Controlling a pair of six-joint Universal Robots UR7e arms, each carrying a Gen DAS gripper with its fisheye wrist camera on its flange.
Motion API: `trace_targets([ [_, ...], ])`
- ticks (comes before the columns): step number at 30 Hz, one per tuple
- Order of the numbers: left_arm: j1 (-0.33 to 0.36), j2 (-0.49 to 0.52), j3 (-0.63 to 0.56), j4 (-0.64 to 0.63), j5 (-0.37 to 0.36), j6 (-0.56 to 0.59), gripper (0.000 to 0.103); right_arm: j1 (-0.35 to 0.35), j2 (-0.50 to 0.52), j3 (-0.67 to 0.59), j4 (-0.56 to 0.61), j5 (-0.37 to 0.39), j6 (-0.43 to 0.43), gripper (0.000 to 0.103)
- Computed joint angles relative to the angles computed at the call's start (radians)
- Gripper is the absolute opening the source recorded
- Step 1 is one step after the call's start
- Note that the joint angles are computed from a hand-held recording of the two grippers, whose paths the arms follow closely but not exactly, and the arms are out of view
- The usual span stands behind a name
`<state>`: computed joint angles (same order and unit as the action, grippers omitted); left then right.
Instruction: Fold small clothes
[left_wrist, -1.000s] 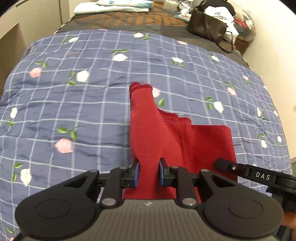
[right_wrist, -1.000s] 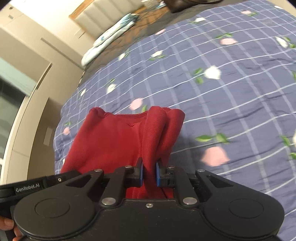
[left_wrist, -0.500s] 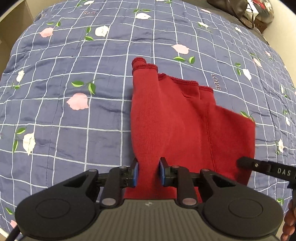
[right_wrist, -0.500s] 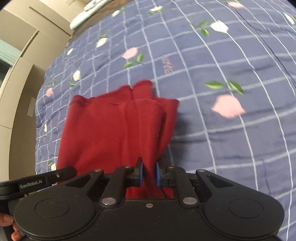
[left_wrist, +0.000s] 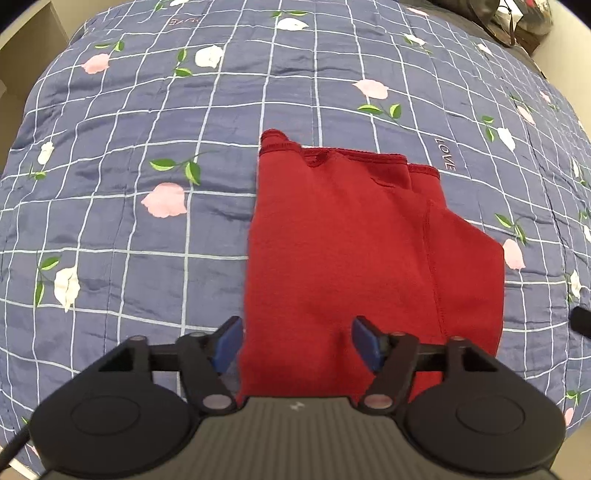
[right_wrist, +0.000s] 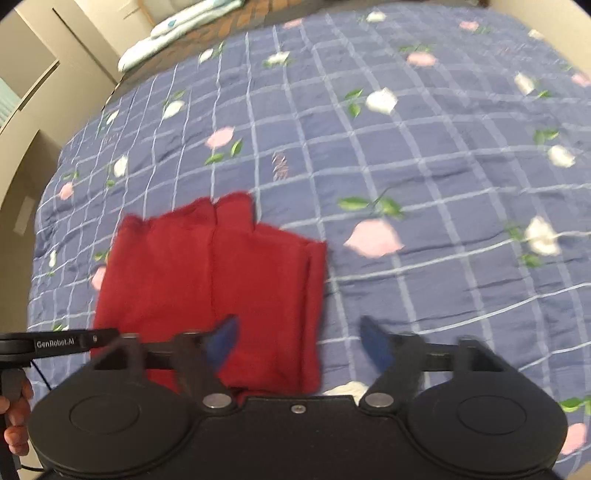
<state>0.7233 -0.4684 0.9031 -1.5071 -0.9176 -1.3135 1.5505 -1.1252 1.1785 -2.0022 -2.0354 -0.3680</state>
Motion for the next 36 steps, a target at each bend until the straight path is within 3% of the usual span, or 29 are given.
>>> trace_targets([
  [2,-0.004,0.001,-0.010,0.048,0.008,-0.026,0.084,0.009,-0.013,0.017,-0.044,-0.016,0.002,0.093],
  [4,-0.011,-0.001,-0.014,0.079,0.015,-0.052,0.085,0.017,-0.029,0.041,-0.096,-0.026,0.015,0.098],
  [8,-0.031,-0.037,0.042,0.027,0.037,-0.089,0.092,0.034,-0.066,0.097,-0.200,-0.041,0.032,0.102],
  [16,-0.099,-0.054,0.048,0.102,0.136,-0.206,0.101,0.061,-0.141,0.192,-0.334,-0.047,0.013,0.102],
  [25,-0.177,-0.050,0.014,0.281,0.166,-0.381,0.102,0.081,-0.235,0.263,-0.358,0.064,-0.168,0.102],
  [36,-0.322,0.005,-0.096,0.550,0.209,-0.618,0.102,0.053,-0.421,0.342,-0.287,0.234,-0.231,0.102],
])
